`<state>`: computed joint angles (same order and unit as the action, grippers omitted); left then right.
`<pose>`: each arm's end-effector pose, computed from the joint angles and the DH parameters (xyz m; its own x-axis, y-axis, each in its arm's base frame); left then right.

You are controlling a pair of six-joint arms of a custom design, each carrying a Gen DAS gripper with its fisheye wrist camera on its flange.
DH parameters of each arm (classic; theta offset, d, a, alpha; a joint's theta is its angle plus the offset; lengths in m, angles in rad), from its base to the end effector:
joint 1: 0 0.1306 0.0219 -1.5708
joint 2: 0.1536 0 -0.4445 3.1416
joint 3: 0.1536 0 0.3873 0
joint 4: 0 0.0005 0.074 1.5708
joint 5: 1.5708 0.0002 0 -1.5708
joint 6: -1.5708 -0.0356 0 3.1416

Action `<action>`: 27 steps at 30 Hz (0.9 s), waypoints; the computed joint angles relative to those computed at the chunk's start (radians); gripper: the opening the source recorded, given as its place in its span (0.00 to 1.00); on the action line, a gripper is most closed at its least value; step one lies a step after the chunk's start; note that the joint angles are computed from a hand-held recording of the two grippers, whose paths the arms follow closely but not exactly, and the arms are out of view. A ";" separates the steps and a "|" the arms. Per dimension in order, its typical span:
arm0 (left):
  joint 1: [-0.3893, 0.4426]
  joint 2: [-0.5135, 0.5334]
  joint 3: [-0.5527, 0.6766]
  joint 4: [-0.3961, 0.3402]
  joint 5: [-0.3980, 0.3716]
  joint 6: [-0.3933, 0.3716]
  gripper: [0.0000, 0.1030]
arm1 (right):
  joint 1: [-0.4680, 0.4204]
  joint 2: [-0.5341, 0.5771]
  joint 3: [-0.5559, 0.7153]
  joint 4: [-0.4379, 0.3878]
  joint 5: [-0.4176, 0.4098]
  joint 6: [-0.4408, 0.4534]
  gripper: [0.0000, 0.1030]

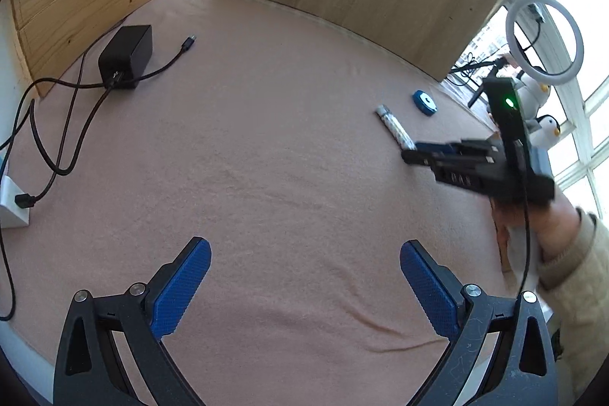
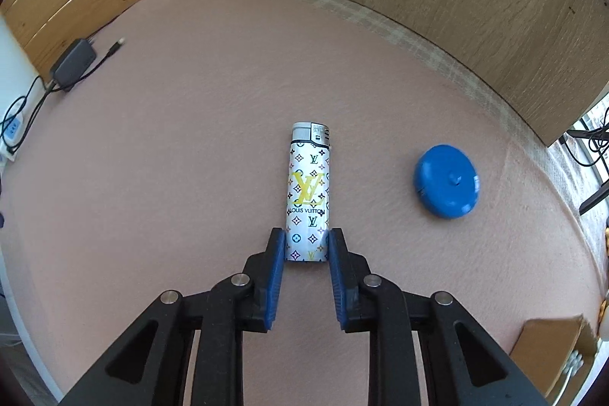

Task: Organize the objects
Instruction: 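Grasp the lighter with the left gripper while the right gripper holds it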

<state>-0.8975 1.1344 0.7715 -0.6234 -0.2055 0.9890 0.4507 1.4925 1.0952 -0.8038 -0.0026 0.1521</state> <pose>0.2047 -0.2458 0.3291 -0.8665 -0.2253 -0.4454 -0.0525 0.9285 -0.3675 0.4069 0.1965 0.3217 -0.7635 -0.5378 -0.3575 -0.5586 0.8278 -0.0524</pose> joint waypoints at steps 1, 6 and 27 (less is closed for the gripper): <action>0.006 0.013 0.007 -0.008 0.003 -0.001 0.98 | 0.025 -0.026 -0.029 0.007 -0.002 -0.019 0.20; 0.044 0.099 0.046 -0.018 0.086 0.023 0.98 | 0.187 -0.172 -0.182 0.052 0.048 -0.179 0.20; -0.013 0.361 0.297 -0.151 0.109 -0.028 0.63 | 0.460 -0.419 -0.403 0.158 0.221 -0.494 0.27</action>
